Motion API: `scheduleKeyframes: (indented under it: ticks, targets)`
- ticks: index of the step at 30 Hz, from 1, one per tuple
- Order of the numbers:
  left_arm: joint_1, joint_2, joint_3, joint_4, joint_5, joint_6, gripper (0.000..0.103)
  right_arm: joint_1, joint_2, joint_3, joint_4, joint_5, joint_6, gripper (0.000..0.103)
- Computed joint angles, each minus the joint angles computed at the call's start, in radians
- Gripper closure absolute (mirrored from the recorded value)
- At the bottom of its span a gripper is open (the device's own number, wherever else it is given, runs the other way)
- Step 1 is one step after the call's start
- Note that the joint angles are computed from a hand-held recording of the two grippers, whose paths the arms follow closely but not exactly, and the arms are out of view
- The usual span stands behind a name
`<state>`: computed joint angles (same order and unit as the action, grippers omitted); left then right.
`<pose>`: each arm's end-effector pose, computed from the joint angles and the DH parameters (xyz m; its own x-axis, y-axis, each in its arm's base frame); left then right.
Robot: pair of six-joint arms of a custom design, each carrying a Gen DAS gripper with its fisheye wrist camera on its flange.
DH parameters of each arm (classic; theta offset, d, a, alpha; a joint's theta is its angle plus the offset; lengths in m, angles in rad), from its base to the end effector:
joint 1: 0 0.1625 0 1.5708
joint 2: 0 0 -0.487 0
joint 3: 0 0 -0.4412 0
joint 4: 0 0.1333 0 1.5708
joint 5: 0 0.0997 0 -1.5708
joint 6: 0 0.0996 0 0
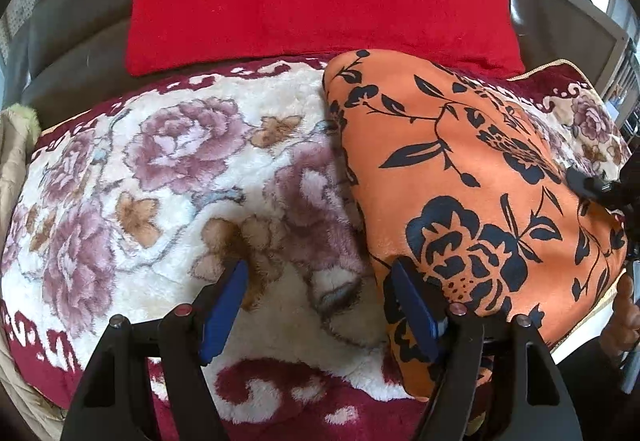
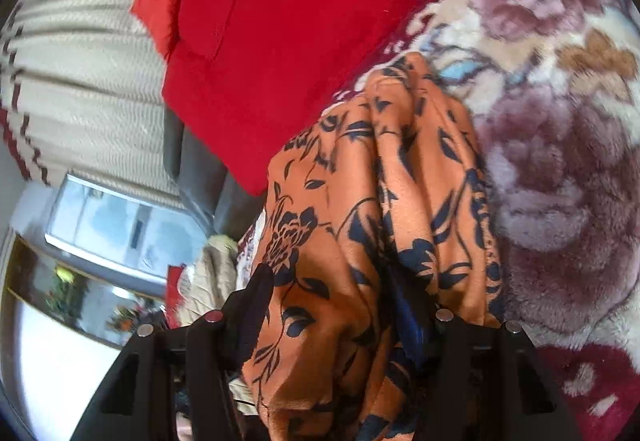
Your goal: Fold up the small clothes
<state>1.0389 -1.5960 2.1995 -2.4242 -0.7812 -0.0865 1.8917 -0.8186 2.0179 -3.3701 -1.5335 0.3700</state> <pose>-0.0600 -0.5042 0.3557 -0.7358 0.1329 -0.6641 0.4295 0.8497 -0.3058 0.3292 -0.5559 0.0811 -0.9721 -0.0293 -0.2329 0.0978 0.8514 -0.5153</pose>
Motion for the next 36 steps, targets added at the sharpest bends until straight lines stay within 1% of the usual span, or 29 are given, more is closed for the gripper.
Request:
scheduleKeyframes:
  ticks: [1, 2, 3, 5, 8, 10, 11, 12, 13, 14, 17, 19, 21, 22, 24, 25, 27, 28, 30, 32, 34, 36]
  targets:
    - [0.000, 0.001, 0.001, -0.005, -0.002, 0.007, 0.032, 0.014, 0.005, -0.007, 0.007, -0.042, -0.020, 0.063]
    - [-0.004, 0.007, 0.003, -0.012, -0.005, 0.009, 0.035, 0.032, 0.009, -0.019, 0.028, -0.095, -0.051, 0.071]
    - [-0.006, 0.011, 0.001, -0.012, -0.009, 0.008, 0.040, 0.048, 0.014, -0.030, 0.045, -0.139, -0.076, 0.073]
    - [-0.019, 0.017, 0.006, -0.017, -0.007, 0.011, 0.045, 0.082, 0.025, -0.041, 0.019, -0.230, -0.133, 0.076]
    - [-0.060, 0.041, 0.026, -0.058, 0.050, 0.047, 0.046, 0.124, 0.039, -0.046, -0.070, -0.332, -0.211, 0.077]
    - [-0.077, 0.061, 0.036, -0.094, 0.076, 0.064, 0.046, 0.137, 0.046, -0.053, -0.090, -0.390, -0.229, 0.078]
    - [-0.078, 0.069, 0.037, -0.110, 0.079, 0.074, 0.046, 0.141, 0.052, -0.066, -0.057, -0.437, -0.227, 0.078]
    - [-0.079, 0.078, 0.039, -0.125, 0.083, 0.086, 0.046, 0.140, 0.058, -0.080, -0.001, -0.482, -0.208, 0.078]
    - [-0.078, 0.084, 0.039, -0.135, 0.088, 0.098, 0.046, 0.129, 0.061, -0.090, 0.057, -0.489, -0.175, 0.078]
    - [-0.074, 0.085, 0.035, -0.133, 0.084, 0.105, 0.045, 0.113, 0.060, -0.089, 0.073, -0.459, -0.152, 0.078]
    - [-0.059, 0.065, 0.001, -0.045, 0.049, 0.061, 0.044, 0.108, 0.052, -0.082, 0.067, -0.442, -0.147, 0.077]
    - [-0.055, 0.045, -0.017, 0.006, 0.027, 0.032, 0.045, 0.104, 0.045, -0.076, 0.056, -0.423, -0.130, 0.075]
    - [-0.057, 0.022, -0.020, -0.001, 0.001, 0.036, 0.044, 0.106, 0.020, -0.053, 0.030, -0.397, -0.115, 0.074]
    - [-0.064, 0.015, -0.017, -0.016, -0.001, 0.044, 0.044, 0.110, 0.012, -0.046, 0.002, -0.406, -0.107, 0.074]
    - [-0.084, 0.014, -0.013, -0.033, 0.013, 0.069, 0.040, 0.119, 0.018, -0.053, -0.047, -0.405, -0.102, 0.074]
    - [-0.090, 0.018, -0.012, -0.034, 0.018, 0.082, 0.039, 0.118, 0.014, -0.051, -0.075, -0.386, -0.108, 0.074]
    - [-0.098, 0.038, -0.010, -0.020, 0.035, 0.101, 0.039, 0.122, 0.015, -0.065, -0.078, -0.367, -0.130, 0.074]
    - [-0.100, 0.051, -0.009, -0.006, 0.053, 0.101, 0.039, 0.125, 0.015, -0.080, -0.052, -0.361, -0.143, 0.074]
    - [-0.102, 0.069, -0.002, 0.003, 0.083, 0.098, 0.038, 0.131, 0.028, -0.131, 0.000, -0.372, -0.171, 0.074]
    - [-0.100, 0.075, 0.006, -0.006, 0.093, 0.100, 0.038, 0.123, 0.037, -0.176, 0.059, -0.352, -0.181, 0.074]
    - [-0.098, 0.078, 0.008, -0.007, 0.100, 0.117, 0.037, 0.105, 0.053, -0.235, 0.170, -0.327, -0.172, 0.074]
    - [-0.100, 0.082, 0.006, 0.007, 0.106, 0.127, 0.037, 0.087, 0.081, -0.291, 0.296, -0.333, -0.139, 0.074]
